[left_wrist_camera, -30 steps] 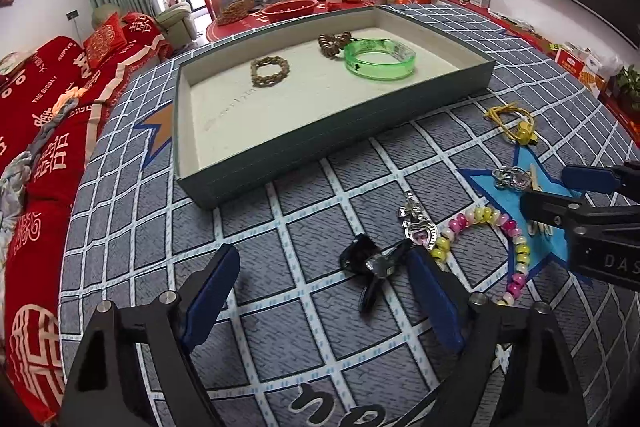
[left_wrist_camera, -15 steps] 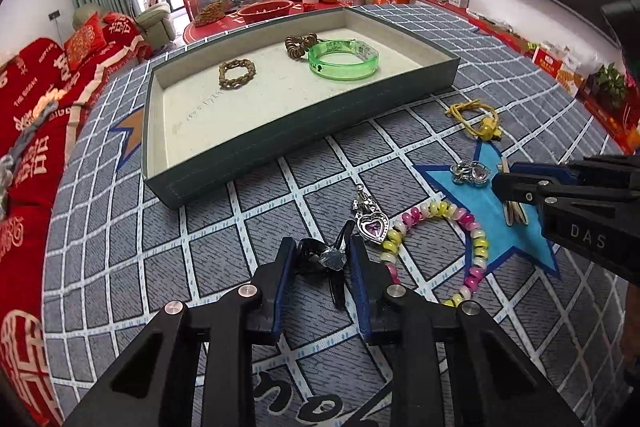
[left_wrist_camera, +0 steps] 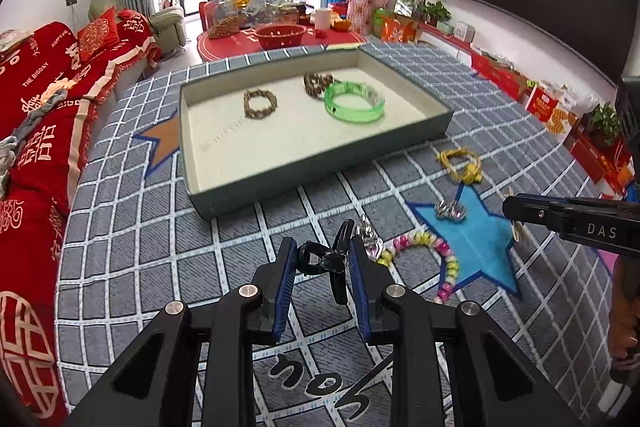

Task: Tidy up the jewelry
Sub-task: 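Grasp the black clip with left tool while right tool grasps the gold scissors-shaped clip, then carry the black clip and gold clip over the tray with both tools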

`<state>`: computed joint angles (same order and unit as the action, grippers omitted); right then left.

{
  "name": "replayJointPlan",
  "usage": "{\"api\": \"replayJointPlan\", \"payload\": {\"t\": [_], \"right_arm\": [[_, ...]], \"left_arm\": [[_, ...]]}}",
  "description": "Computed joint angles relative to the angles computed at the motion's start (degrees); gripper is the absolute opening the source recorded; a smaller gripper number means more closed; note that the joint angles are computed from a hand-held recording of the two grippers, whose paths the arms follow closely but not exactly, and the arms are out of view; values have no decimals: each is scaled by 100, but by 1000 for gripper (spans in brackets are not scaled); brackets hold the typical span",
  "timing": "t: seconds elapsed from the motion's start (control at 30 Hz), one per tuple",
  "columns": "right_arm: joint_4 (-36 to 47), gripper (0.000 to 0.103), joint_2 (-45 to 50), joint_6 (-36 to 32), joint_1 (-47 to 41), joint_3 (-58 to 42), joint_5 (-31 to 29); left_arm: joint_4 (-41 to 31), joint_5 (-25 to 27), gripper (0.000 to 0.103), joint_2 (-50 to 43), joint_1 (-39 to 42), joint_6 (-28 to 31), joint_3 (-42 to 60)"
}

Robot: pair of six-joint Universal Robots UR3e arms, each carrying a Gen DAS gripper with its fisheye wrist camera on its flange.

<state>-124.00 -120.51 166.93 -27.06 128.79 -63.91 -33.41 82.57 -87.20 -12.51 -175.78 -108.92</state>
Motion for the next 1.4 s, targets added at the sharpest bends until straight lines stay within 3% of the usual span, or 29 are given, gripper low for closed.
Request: {"api": "replayJointPlan", "payload": {"t": [0.27,0.5,0.97,1.17,1.4], "right_arm": [[325,20,123,-14,-159,-698,446],[359,20,1026,122,-77,-1897,734],[331,20,3679,556,852,-5300,386],[271,21,4893,764,1248,-6454,14],[-63,20,5945,927,1555,-7011,-394]], "left_arm": [[-594,-322,40,251,395,-39,597],[-1069,-463,40,-29,648,-9,1709],[-2319,-30,40,-2592,668,-442,5661],[-2571,339,40,-3674,548,-597,6681],[-2650,500,40,-4631,476,-693,7332]]}}
